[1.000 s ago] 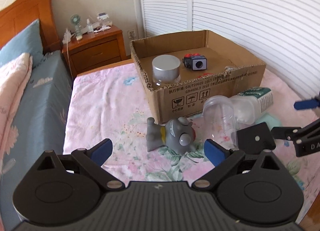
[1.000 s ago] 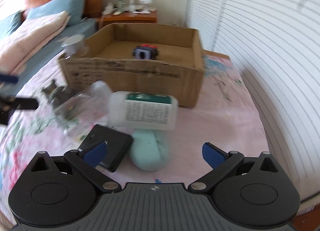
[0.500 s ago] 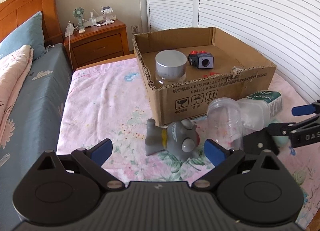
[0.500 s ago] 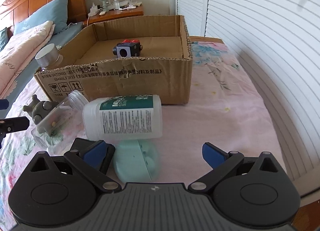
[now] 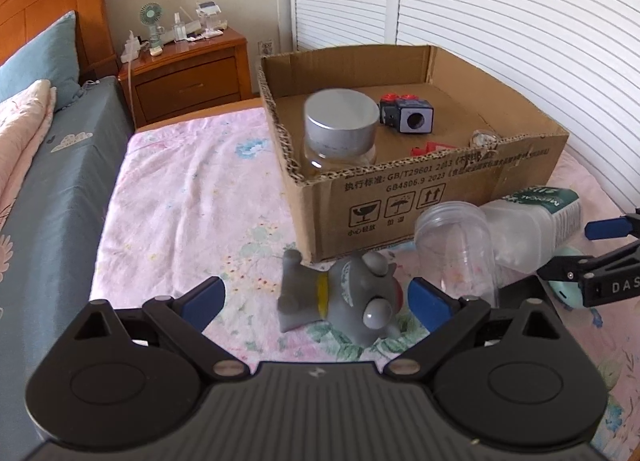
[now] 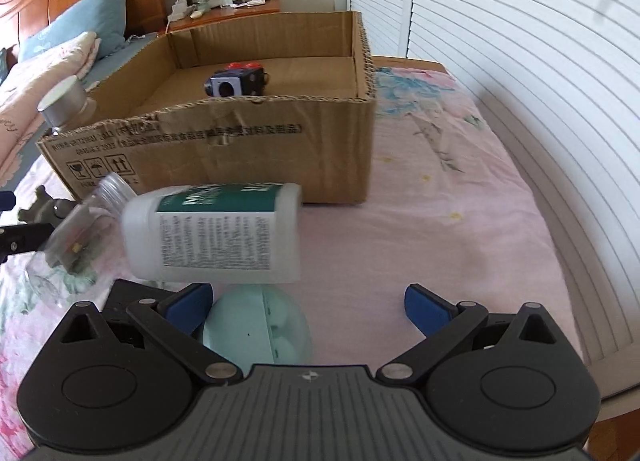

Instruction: Organize rigid objects

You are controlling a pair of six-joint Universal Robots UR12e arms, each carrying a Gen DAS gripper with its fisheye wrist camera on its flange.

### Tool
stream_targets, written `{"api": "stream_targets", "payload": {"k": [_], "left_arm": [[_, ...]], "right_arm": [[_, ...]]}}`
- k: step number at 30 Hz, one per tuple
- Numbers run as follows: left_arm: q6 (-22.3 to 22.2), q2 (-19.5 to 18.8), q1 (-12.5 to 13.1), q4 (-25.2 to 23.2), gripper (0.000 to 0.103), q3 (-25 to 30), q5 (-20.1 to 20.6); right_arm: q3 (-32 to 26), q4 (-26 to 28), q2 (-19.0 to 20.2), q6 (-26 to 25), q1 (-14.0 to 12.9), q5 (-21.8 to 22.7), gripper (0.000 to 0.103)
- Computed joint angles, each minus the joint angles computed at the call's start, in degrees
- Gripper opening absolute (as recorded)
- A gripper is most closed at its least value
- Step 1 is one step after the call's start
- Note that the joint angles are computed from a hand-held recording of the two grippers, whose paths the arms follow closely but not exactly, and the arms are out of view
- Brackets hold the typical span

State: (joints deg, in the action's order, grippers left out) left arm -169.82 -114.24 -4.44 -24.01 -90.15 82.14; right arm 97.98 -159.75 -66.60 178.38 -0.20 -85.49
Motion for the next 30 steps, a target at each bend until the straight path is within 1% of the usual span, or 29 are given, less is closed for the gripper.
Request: {"api": "stream_targets", "payload": {"k": [3,5,7,11,15,18,20,24,27,30], "left_arm": [[-0.1,-0.8,-0.3,-0.9,0.098,0.8,0.4],[-0.9,-1.1,-0.4,-0.9,0.098,1.1,0.8],[-1.2,-1.1,-0.3,-1.5,0.098,1.1,0.3],[-1.2,-0.7,0.0,-1.6,0.098,0.7,-0.3],[-1.3,-0.7,-0.3,-1.0,0.098,0.4,0.3],[-1.3,-0.7,-0.2,-0.6,0.098,0.3,0.1],[-1.6,-0.8,-0.1,-0.6,0.098,0.3,-0.2],[-1.7,-0.9,0.1,0.4,0.099,0.0,-0.9],[-0.9,-1.3,0.3,1.3,0.102,0.0,-1.4],[-1.9,-1.7,0.5,0.5,0.102,0.7,-2.4]], "right_arm": [[-0.5,0.0,0.5,-0.7,0.7,-2.2,0.103],[-0.4,-0.6,0.7,-2.4,1.1,-3.5,0.103],[0.1,-0.5,0.3,-3.1,0.6,-2.3,0.103],[1.5,-0.7,-0.8,-4.0,-0.4,-2.0,0.103],[3.9,-0.7,-2.6,-6.0,-1.5,-0.6,0.103],[5.4,-1.1,-3.7,-5.5,-2.1,-0.9,0.103],[6.3,-2.5,-4.0,-4.7,-2.3,-1.6,0.103],[6.8,-3.7,-4.0,-3.9,-2.2,-2.3,0.103],[7.0,-4.7,-3.9,-3.4,-2.1,-2.5,0.103],[7.3,-5.8,-3.9,-2.9,-2.0,-2.8,0.103]]}}
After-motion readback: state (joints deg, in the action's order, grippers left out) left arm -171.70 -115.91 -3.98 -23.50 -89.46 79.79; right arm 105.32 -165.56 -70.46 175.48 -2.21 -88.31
